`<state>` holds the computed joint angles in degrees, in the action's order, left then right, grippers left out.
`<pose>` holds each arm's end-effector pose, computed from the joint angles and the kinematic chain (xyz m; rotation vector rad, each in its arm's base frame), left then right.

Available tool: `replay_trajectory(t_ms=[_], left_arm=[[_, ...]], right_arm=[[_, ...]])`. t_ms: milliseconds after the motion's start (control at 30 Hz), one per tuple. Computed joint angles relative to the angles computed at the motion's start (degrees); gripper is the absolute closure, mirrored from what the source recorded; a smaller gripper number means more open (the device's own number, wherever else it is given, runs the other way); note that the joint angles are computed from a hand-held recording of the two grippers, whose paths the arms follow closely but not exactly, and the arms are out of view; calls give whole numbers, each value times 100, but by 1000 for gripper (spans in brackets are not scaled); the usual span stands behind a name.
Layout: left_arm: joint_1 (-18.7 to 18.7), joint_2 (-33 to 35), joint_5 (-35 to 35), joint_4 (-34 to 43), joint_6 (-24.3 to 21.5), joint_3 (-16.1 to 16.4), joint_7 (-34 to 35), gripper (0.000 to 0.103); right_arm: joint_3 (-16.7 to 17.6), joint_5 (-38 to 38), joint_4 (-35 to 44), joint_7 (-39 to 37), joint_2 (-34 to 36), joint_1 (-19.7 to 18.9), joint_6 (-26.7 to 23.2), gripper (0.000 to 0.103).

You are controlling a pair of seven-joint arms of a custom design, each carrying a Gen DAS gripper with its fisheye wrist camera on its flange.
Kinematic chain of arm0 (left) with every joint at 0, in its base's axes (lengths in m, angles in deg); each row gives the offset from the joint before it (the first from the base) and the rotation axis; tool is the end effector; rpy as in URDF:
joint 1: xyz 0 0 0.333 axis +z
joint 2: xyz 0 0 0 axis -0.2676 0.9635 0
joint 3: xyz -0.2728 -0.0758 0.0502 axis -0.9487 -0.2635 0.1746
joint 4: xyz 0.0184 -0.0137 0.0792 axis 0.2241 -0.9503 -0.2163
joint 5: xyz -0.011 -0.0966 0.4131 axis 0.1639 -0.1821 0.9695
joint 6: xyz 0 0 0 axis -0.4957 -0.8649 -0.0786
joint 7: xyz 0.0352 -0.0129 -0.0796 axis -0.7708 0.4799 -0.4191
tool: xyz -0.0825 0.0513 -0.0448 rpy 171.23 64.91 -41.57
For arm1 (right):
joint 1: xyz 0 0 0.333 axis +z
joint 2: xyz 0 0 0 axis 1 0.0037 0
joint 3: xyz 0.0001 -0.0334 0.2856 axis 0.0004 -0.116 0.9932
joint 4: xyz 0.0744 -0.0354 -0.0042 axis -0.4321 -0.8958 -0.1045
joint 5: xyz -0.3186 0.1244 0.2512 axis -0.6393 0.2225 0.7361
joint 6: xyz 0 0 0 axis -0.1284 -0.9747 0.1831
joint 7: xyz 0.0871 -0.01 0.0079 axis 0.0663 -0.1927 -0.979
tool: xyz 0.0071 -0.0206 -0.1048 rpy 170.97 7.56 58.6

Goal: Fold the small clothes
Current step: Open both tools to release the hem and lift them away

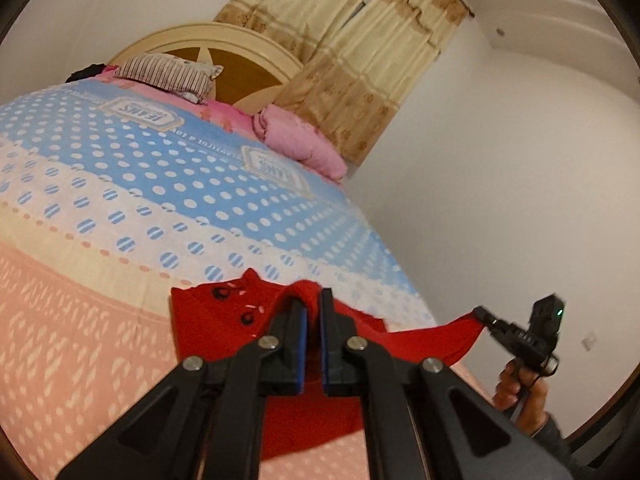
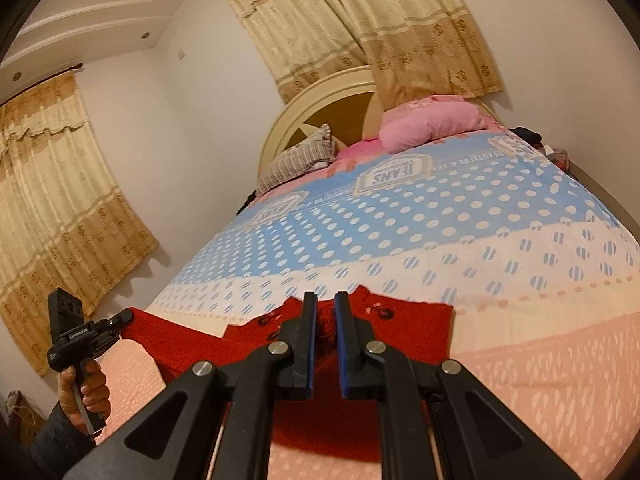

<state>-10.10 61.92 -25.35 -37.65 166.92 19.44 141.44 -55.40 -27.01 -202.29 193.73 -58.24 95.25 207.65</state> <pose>0.5256 0.0615 0.5411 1.4711 -2.1381 1.6887 0.3711 0.1048 0.5763 -1.1756 1.6777 -0.6129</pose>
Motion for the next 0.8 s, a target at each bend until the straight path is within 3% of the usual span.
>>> replay_trajectory(t_ms=[233, 333, 400, 467, 567, 600, 667, 700, 767, 800], left_arm=[[-111, 851, 355, 366, 837, -445, -92, 98], [-141, 1188, 803, 489, 1427, -692, -369, 98], [-113, 1310, 1204, 568, 1435, -750, -695, 98], [-86, 1073, 1127, 330, 1537, -729, -368, 95], [-100, 652, 969, -37, 1639, -580, 273, 77], [-105, 541, 967, -136, 1700, -534, 427, 59], [-140, 331, 884, -359, 1942, -435, 750, 36], [-171, 289, 819, -420, 1949, -374, 940, 30], [-213, 236, 1051, -554, 2257, -444, 1107, 29], [-253, 227, 1122, -604, 2348, -452, 1148, 29]], right_arm=[[128, -133, 460, 190, 1068, -547, 8, 95], [415, -452, 692, 478, 1596, -1024, -62, 95], [216, -411, 867, 391, 2037, -885, -127, 94], [484, -812, 1005, 687, 2207, -1177, -409, 94], [284, -993, 893, 551, 2201, -876, -398, 88], [354, -1149, 894, 538, 2165, -893, -529, 86], [435, -1468, 878, 398, 2070, -816, -810, 75], [382, -1528, 838, 287, 2026, -683, -865, 71], [241, -1521, 729, 98, 1937, -418, -888, 52], [230, -1526, 695, 70, 1915, -364, -884, 48]])
